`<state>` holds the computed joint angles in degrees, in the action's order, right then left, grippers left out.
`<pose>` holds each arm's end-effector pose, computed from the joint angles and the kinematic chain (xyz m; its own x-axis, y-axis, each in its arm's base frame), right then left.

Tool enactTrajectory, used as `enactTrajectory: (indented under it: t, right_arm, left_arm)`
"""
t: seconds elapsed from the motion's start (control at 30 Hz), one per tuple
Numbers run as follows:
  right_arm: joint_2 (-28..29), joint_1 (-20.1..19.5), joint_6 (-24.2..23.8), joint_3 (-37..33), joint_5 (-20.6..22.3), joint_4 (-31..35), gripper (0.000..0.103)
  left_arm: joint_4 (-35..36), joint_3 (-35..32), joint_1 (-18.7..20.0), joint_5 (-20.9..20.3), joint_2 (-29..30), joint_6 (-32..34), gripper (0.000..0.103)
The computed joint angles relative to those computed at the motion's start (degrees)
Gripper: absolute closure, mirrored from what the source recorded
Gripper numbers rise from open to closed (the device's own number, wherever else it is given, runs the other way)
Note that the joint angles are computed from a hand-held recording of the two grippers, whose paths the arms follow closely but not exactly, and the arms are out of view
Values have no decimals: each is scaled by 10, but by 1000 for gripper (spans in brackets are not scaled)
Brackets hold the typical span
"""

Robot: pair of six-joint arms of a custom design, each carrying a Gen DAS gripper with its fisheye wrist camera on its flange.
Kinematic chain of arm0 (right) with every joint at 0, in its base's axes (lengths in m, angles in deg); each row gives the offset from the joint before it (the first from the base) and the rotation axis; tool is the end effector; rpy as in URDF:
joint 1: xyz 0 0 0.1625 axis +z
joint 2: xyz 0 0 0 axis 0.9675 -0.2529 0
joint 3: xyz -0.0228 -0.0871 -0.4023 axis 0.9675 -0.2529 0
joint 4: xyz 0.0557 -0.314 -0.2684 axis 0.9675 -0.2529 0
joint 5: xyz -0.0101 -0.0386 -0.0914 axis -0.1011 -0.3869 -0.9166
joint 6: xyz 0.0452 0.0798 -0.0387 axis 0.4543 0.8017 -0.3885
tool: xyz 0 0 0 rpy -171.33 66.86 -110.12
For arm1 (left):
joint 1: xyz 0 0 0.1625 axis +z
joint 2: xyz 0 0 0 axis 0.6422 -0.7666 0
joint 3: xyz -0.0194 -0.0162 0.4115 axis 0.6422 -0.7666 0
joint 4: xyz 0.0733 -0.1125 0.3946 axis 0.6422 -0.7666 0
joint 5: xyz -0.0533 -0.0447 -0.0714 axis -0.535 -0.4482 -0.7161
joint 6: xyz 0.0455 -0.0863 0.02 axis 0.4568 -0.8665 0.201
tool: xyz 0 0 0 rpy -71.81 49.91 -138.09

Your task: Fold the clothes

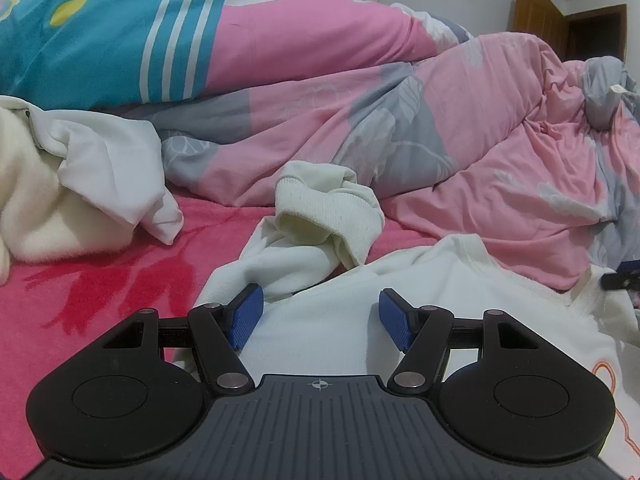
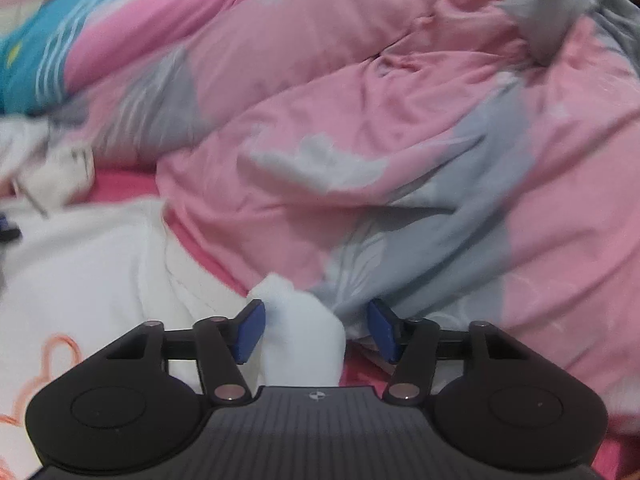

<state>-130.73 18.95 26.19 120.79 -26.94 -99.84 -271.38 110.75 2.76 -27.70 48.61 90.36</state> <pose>0.1639 -0.7065 0.2769 -0.4193 -0.5980 0.6831 -0.8901 0.4187 -0.1799 -0.2157 -0.5137 0.1243 -0.7623 -0.4459 -0.4691 0.3597 0.3107 -0.8798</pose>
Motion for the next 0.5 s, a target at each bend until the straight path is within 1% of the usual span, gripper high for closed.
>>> enactTrajectory:
  t: [0.03, 0.07, 0.1, 0.13, 0.23, 0.3, 0.43, 0.5]
  right_arm:
    - [6, 1, -8, -2, -11, -5, 67]
    - [12, 3, -15, -4, -21, -10, 87]
    - [10, 2, -13, 1, -16, -19, 92]
    - [8, 1, -11, 7, -10, -29, 94]
    - [-5, -3, -3, 38, 37, -97, 96]
    - [-5, -6, 12, 43, 45, -132, 96]
    - [27, -7, 24, 19, 19, -159, 96]
    - [46, -7, 23, 7, 9, -173, 96]
  left_arm:
    - [0, 0, 0, 0, 0, 0, 38]
    - [0, 0, 0, -1, 0, -1, 38]
    - [0, 1, 0, -1, 0, -1, 38]
    - [0, 1, 0, -1, 0, -2, 38]
    - [1, 1, 0, -1, 0, -1, 38]
    - [0, 0, 1, -1, 0, -1, 38]
    - [-2, 1, 1, -2, 0, 0, 38]
    - [-3, 1, 1, -3, -1, 0, 38]
